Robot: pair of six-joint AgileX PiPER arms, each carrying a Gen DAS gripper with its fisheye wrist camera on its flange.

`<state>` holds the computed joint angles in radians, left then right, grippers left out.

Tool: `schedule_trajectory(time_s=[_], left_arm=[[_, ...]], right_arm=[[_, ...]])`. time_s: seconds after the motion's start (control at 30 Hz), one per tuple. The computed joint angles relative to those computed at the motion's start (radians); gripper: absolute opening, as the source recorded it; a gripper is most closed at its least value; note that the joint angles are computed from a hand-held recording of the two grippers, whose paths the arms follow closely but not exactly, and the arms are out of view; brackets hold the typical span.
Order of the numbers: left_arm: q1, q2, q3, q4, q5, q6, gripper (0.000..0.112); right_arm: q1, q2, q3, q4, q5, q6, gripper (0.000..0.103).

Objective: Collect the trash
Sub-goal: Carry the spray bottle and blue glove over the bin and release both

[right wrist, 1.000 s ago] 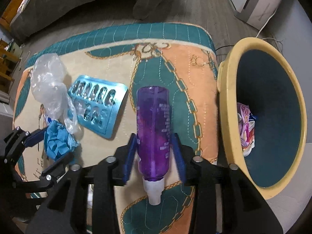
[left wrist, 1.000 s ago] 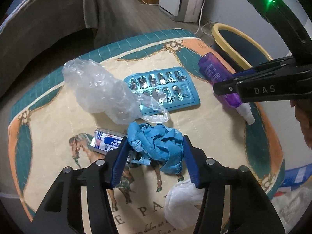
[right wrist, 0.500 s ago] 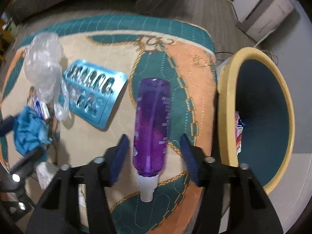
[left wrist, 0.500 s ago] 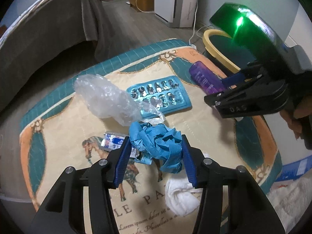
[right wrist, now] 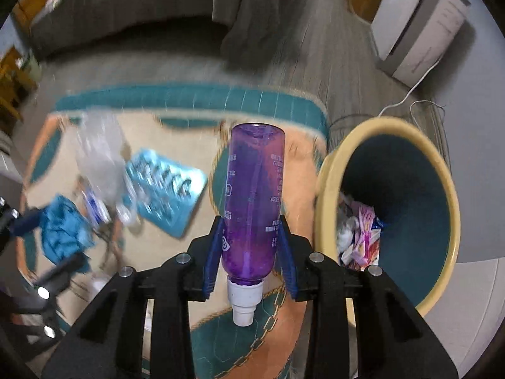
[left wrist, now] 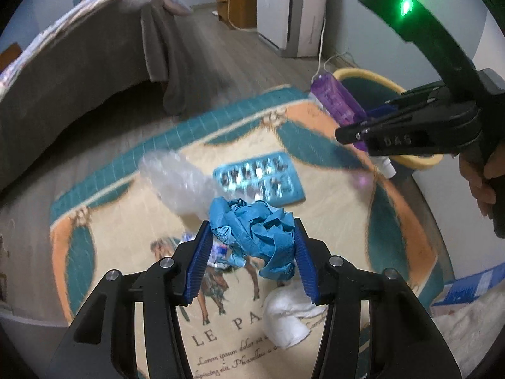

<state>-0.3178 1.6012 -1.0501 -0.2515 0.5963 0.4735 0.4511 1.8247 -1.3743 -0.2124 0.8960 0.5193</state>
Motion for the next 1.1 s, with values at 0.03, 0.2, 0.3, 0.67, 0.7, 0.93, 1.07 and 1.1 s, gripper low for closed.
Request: schedule_trajectory(time_s=[0.03, 0.2, 0.3, 0.67, 0.7, 0.93, 1.07, 1.1], left_arm=[[-0.008, -0.003, -0.015, 0.009, 0.007, -0.014, 0.052], [-0.071, -0.007, -0.09, 0.07, 0.033, -0.091, 0.052], [-0.104, 0.009, -0.136, 0.085, 0.044, -0.117, 0.052], [-0.242, 0.156, -0.351, 0.116, 0.105, -0.209, 0.052], [-0.253, 0.172, -0.373, 0.11, 0.111, -0.211, 0.052], [-0.324, 0.287, -0.506, 0.112, 0.132, -0.215, 0.052], [-0.354, 0.349, -0.562, 0.086, 0.143, -0.166, 0.052], [-0.363, 0.364, -0.579, 0.087, 0.148, -0.158, 0.052]], right_arm=[[0.0, -0.017, 0.004, -0.009, -0.002, 0.004, 0.033], [-0.06, -0.077, 0.013, 0.036, -0.021, -0.04, 0.033], [-0.109, -0.105, 0.03, 0.07, -0.031, -0.068, 0.033], [-0.346, -0.215, 0.18, 0.165, -0.098, -0.135, 0.033], [-0.381, -0.228, 0.206, 0.177, -0.112, -0.138, 0.033], [-0.552, -0.246, 0.319, 0.217, -0.159, -0.115, 0.033], [-0.594, -0.237, 0.357, 0.19, -0.177, -0.063, 0.033], [-0.6, -0.235, 0.363, 0.18, -0.179, -0.048, 0.033]])
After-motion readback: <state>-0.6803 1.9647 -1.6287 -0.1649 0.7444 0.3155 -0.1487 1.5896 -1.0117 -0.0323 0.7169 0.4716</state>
